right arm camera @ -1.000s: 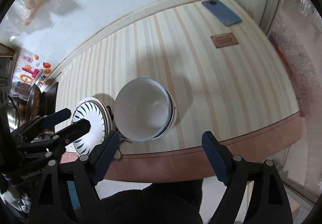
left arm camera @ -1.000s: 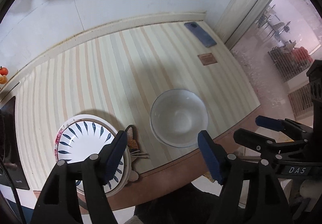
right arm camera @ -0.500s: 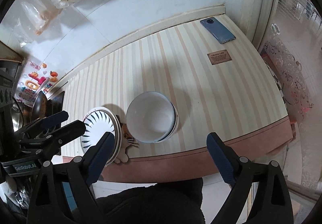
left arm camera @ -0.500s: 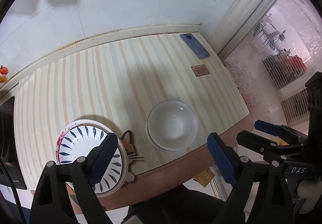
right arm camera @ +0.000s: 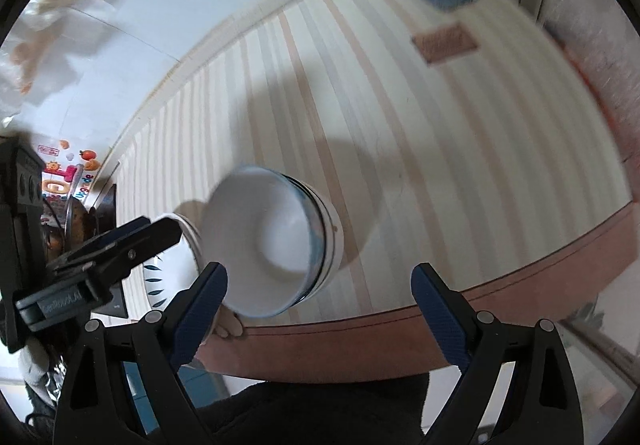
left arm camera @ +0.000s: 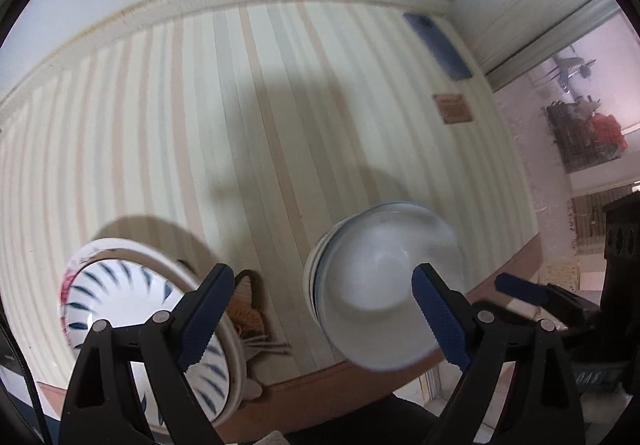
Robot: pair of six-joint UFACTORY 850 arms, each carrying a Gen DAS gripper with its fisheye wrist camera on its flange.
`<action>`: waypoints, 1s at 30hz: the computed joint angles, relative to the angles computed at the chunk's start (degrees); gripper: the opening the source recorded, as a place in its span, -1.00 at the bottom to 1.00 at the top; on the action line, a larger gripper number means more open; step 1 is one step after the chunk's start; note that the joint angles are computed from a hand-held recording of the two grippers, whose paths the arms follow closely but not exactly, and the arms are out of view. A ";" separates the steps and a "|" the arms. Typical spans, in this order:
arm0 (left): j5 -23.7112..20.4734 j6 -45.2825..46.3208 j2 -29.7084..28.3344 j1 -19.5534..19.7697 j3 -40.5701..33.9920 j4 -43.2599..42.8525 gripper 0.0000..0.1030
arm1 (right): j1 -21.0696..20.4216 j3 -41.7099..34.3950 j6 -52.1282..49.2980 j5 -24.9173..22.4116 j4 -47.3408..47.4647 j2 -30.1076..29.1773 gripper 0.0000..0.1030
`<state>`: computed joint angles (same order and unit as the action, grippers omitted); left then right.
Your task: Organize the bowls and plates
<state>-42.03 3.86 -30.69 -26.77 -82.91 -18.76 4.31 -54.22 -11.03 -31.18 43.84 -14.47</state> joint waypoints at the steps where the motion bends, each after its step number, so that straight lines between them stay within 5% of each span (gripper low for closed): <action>1: -0.53 -0.11 -1.41 -0.20 -1.00 0.44 0.77 | -0.19 -0.30 -2.15 -0.27 1.96 -1.45 0.85; 17: -7.65 3.36 -11.29 -0.41 -7.61 -3.48 0.76 | -1.55 -5.40 -24.47 -6.43 23.04 -16.63 0.86; 21: -7.86 6.19 -11.02 0.38 -6.99 -7.74 0.53 | -1.59 -6.02 -27.91 -7.36 26.03 -17.54 0.87; 26: -8.71 9.01 -10.63 1.23 -5.99 -13.49 0.15 | -1.81 -7.36 -30.90 -10.12 29.42 -19.41 0.59; 27: -8.02 8.75 -10.18 1.12 -5.45 -13.38 0.14 | -1.58 -7.63 -30.19 -9.83 28.72 -19.64 0.41; 30: -6.85 8.06 -9.55 1.22 -4.61 -13.66 0.11 | -1.65 -8.11 -29.71 -9.23 28.95 -20.07 0.27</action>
